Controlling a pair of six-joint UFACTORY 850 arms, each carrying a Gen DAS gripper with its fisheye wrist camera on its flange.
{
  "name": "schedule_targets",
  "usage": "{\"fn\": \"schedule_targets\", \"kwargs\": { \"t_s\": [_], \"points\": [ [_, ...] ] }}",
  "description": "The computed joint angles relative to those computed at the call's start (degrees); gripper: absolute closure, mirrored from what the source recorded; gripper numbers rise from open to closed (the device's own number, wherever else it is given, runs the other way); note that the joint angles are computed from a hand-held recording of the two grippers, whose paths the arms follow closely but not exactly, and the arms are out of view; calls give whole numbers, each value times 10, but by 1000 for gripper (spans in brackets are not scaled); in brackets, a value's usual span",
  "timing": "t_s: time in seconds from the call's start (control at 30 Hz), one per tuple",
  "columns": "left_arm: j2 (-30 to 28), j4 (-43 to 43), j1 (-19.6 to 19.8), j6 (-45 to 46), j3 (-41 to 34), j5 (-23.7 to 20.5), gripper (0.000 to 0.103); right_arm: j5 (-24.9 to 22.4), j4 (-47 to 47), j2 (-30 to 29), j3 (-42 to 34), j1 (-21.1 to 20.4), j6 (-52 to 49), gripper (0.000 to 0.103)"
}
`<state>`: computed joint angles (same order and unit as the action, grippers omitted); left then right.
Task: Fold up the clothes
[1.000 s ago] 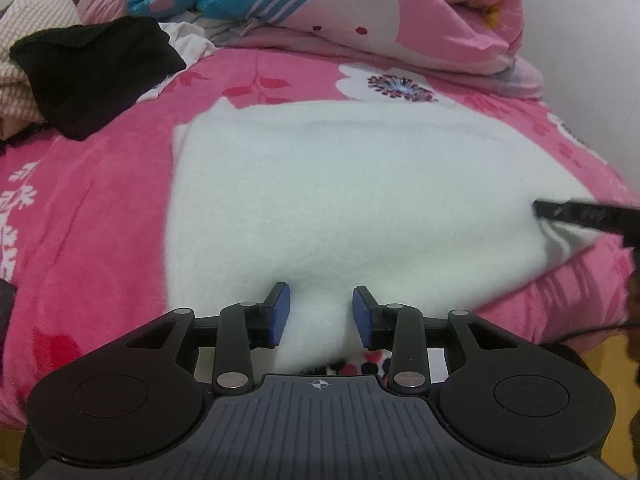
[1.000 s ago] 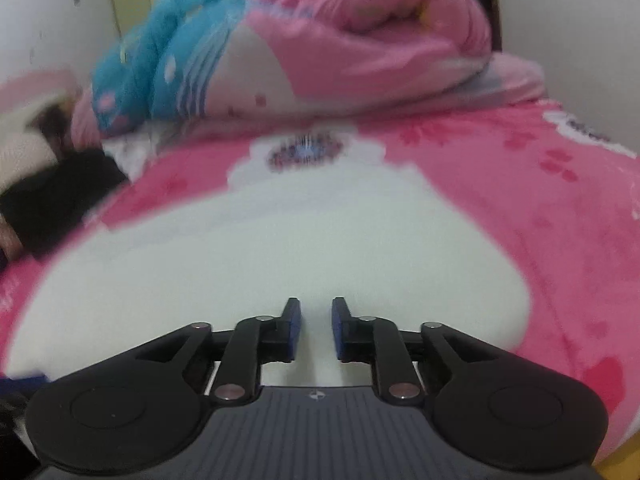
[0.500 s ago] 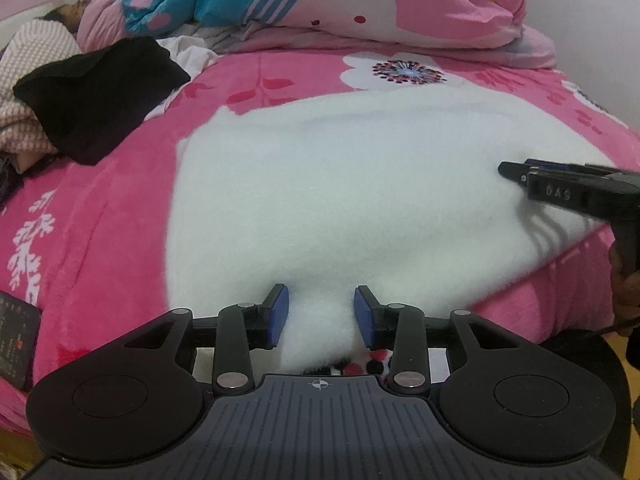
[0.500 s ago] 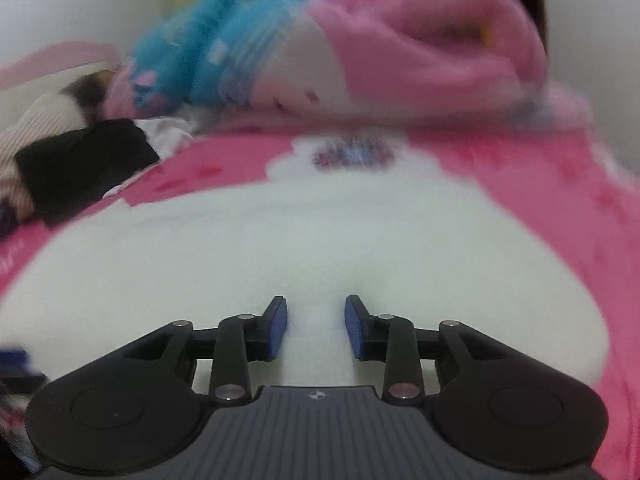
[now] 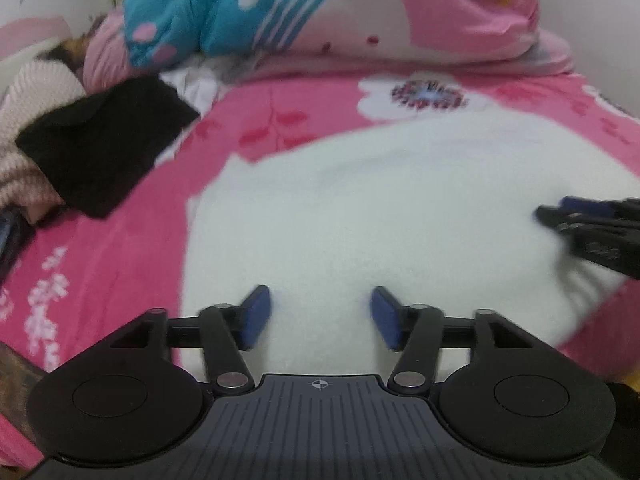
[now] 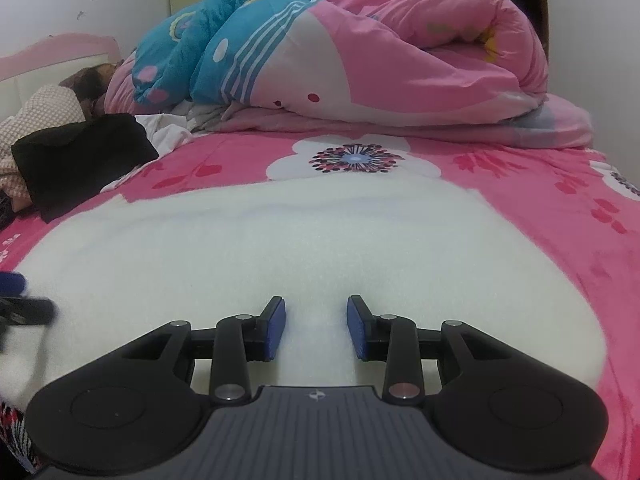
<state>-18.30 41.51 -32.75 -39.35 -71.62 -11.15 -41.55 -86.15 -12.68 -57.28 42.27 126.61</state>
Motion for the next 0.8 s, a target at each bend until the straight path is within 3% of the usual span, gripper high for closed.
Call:
{"fn": "schedule_targets", "kwargs": {
  "t_s": [0.2, 0.33, 0.43, 0.5, 0.57, 0.73, 0.8],
  "points": [
    [-1, -25, 3, 20, -5, -1, 33, 18, 96, 3, -37, -9, -85, 63],
    [-4, -24, 2, 18, -9, -6, 31, 22, 55, -4, -58, -12, -71, 62],
    [-7, -37, 2, 30, -14, -10, 31, 27, 47, -30, -75, -21, -76, 52],
    [-7, -44, 2, 36, -15, -11, 31, 35, 26, -53, -76, -25, -68, 38],
    [-7, -42, 2, 34, -15, -11, 31, 11, 13, -62, -79, -15, -80, 37],
    [-7, -41, 2, 31, -14, -11, 30, 16, 62, -59, -99, -18, -143, 36],
    [-6, -48, 4, 34, -11, -3, 30, 10, 29, -56, -101, -15, -127, 32]
  ]
}}
